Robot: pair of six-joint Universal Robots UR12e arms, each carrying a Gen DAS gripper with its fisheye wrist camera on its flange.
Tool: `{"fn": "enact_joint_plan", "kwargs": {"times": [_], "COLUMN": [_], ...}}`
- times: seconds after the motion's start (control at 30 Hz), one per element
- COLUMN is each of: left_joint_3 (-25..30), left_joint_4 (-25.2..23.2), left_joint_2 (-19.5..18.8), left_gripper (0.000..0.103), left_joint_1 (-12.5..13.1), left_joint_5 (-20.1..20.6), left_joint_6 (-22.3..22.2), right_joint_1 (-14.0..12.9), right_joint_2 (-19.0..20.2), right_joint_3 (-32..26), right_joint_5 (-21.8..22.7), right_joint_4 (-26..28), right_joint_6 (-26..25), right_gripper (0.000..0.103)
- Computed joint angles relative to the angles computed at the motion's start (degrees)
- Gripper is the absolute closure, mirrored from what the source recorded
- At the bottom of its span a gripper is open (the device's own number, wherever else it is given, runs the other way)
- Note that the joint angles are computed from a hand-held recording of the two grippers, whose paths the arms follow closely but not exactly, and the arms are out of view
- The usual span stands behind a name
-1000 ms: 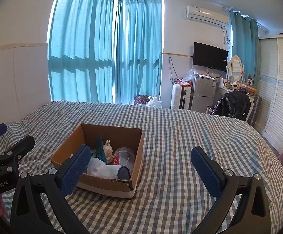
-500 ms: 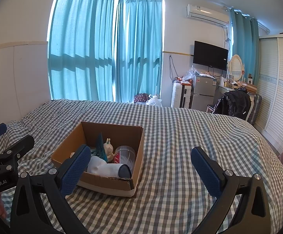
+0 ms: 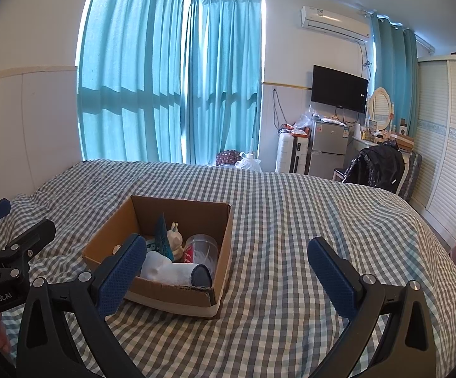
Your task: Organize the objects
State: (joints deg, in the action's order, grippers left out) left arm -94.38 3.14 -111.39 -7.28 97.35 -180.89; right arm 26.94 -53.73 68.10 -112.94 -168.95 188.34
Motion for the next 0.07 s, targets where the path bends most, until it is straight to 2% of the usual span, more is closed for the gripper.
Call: {"fn": "enact_joint_plan", "kwargs": {"times": [0.07], "left_joint_3": [0.01], "left_joint_4": [0.0], "left_joint_2": [-0.04], "left_gripper": [0.0], "left_joint_1": [0.0], "left_joint_5": [0.06], "left_joint_6": [-0.13], "right_joint_1": [0.03], "right_joint_2": [0.11], "right_joint_3": [-0.17], "right_joint_5": [-0.11], "right_joint_4": [0.09], "right_joint_6": [0.05], "right_gripper": [0.0]}}
